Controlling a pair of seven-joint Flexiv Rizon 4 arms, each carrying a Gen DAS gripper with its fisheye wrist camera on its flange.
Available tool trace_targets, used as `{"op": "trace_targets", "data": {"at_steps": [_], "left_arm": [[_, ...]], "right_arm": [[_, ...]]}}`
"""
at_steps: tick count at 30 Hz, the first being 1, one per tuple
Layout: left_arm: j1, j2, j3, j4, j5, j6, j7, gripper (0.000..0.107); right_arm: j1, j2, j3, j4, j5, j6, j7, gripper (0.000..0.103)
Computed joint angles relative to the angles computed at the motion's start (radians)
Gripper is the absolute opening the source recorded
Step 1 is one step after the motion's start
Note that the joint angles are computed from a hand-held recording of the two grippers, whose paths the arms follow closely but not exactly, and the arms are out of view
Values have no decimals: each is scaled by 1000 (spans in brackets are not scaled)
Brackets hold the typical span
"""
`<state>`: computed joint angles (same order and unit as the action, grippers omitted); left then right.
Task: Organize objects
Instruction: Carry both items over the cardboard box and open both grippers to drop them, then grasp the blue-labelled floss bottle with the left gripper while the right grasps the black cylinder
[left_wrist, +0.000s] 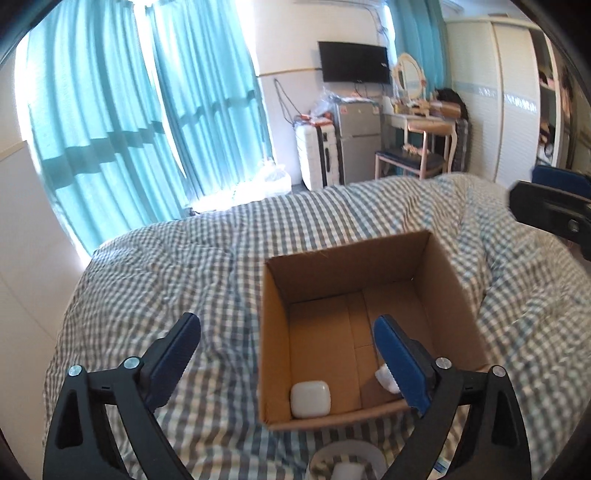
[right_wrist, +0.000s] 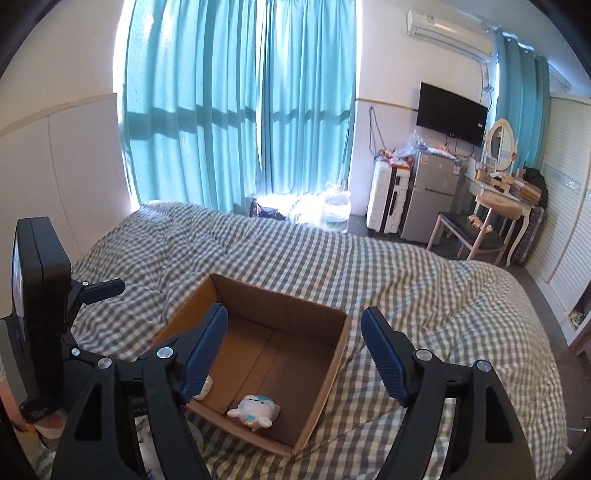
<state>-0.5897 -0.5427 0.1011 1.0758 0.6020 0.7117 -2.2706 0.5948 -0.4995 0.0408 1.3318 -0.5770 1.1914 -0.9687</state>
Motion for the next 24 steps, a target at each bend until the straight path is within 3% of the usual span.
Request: {"op": "trace_targets", "data": {"at_steps": [6, 10, 17, 24], "left_arm": [[-40, 139, 4, 104, 73, -41, -82, 102], [-53, 219, -32, 173, 131, -87, -129, 103], [-37, 334, -114, 330, 182, -88, -206, 103], [-42, 351, -200, 408, 223, -195, -326, 103]], "right_arm": [[17, 143, -4, 136, -83, 29, 83, 83], [10, 238, 10, 245, -191, 43, 166, 85], [-30, 346, 89, 392, -333, 27, 261, 85], [-58, 366, 160, 527, -292, 18, 272, 85]]}}
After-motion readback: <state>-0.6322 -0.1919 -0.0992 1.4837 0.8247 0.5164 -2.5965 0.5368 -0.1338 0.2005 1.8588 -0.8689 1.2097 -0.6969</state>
